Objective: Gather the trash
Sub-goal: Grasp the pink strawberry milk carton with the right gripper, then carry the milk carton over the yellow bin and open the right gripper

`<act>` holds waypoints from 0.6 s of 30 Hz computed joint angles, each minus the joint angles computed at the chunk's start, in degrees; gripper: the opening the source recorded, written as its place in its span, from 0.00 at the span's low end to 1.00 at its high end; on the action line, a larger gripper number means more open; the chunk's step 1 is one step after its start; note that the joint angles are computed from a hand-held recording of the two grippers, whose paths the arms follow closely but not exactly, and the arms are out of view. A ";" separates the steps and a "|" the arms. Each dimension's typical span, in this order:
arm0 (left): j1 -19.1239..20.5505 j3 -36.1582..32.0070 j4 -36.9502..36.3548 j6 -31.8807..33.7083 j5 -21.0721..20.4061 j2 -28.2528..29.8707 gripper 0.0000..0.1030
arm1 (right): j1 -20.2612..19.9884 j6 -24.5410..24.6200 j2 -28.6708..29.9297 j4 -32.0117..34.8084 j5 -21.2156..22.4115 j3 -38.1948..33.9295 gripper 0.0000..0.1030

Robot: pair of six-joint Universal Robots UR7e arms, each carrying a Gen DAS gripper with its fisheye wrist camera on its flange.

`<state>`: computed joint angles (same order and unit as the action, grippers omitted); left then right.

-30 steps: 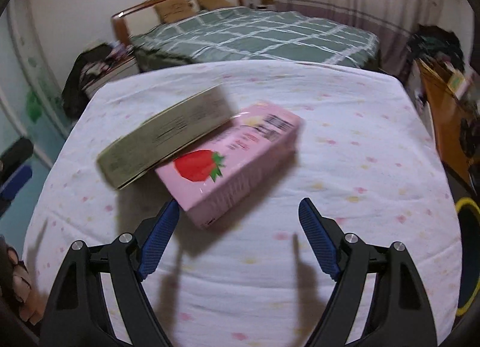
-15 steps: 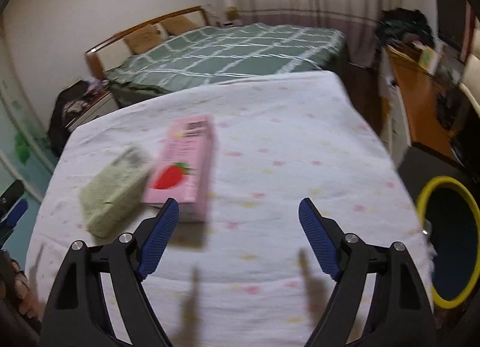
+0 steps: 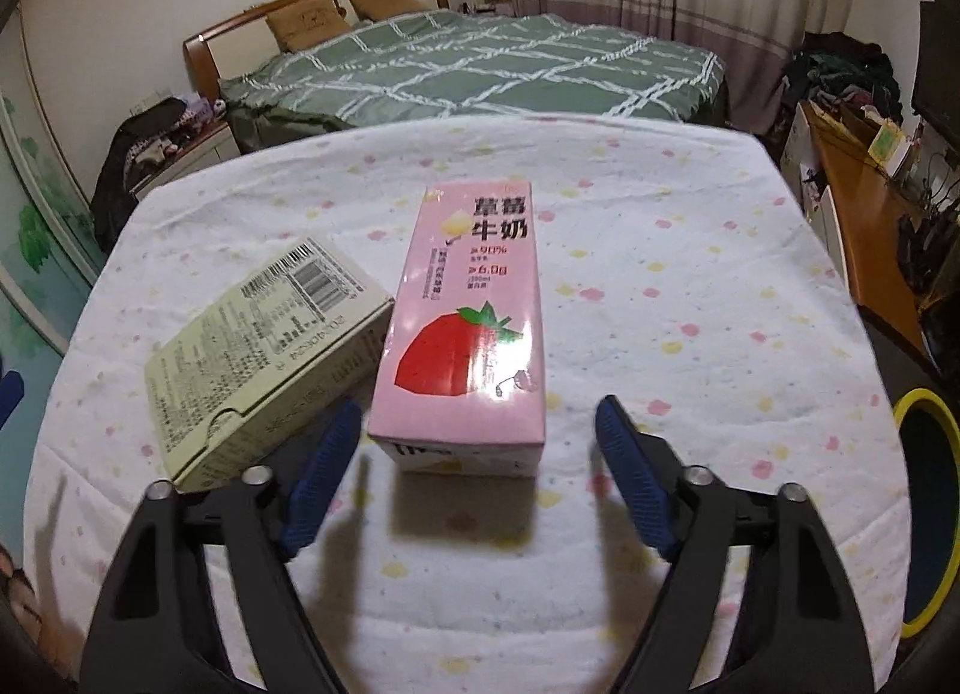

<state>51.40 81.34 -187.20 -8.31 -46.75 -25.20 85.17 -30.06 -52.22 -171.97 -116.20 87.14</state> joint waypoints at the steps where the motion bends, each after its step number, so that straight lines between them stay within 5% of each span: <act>1: 0.02 -0.02 0.01 0.05 -0.04 0.00 0.95 | -0.12 0.20 0.30 0.40 0.06 -0.47 0.61; 3: 0.03 -0.02 -0.01 0.06 -0.12 0.00 0.95 | -0.17 -0.58 0.53 -0.13 0.19 -0.73 0.48; 18: -0.48 -0.49 0.86 1.94 -0.32 0.59 0.95 | -3.37 -1.14 -12.27 -2.07 8.65 10.21 0.47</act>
